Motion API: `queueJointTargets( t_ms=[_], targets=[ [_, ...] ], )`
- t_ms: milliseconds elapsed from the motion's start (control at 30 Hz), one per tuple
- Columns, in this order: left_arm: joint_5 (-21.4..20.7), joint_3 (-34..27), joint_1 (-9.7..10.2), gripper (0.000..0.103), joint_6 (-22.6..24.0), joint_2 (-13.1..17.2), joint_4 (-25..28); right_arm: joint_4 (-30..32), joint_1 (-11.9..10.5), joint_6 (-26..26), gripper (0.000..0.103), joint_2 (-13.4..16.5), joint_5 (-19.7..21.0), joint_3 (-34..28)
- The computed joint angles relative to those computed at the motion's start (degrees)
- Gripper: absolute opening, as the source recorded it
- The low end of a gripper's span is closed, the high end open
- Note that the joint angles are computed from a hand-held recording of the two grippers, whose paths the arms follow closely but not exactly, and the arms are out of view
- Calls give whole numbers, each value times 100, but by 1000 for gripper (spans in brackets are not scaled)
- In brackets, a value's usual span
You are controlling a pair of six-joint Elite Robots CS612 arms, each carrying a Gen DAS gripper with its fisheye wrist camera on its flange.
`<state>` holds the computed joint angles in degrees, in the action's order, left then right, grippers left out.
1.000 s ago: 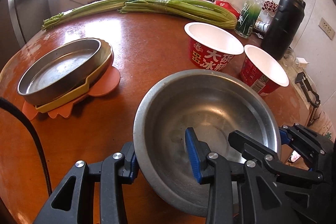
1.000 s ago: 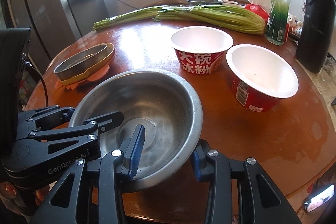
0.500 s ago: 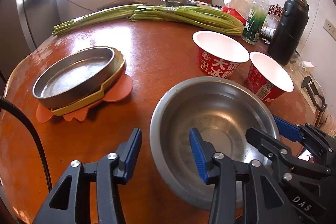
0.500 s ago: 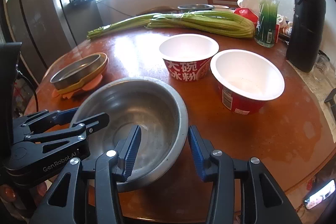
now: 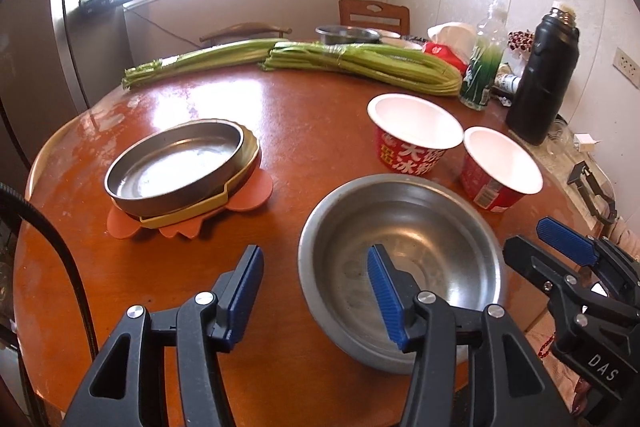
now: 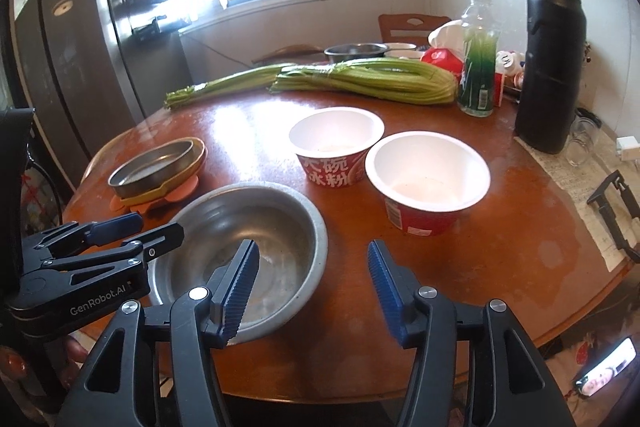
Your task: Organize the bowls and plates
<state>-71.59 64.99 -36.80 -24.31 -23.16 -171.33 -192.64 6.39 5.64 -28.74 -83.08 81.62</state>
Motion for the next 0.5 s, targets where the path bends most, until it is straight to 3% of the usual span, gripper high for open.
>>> queueJointTargets(
  t_ms=[433, 500],
  targets=[
    [61, 475, -398, 56, 538, -313, -792, -1654, -218, 301, 60, -560, -143, 1294],
    [-32, 515, -467, 56, 597, -352, -860, -1871, -246, 308, 65, -619, -294, 1443]
  ],
)
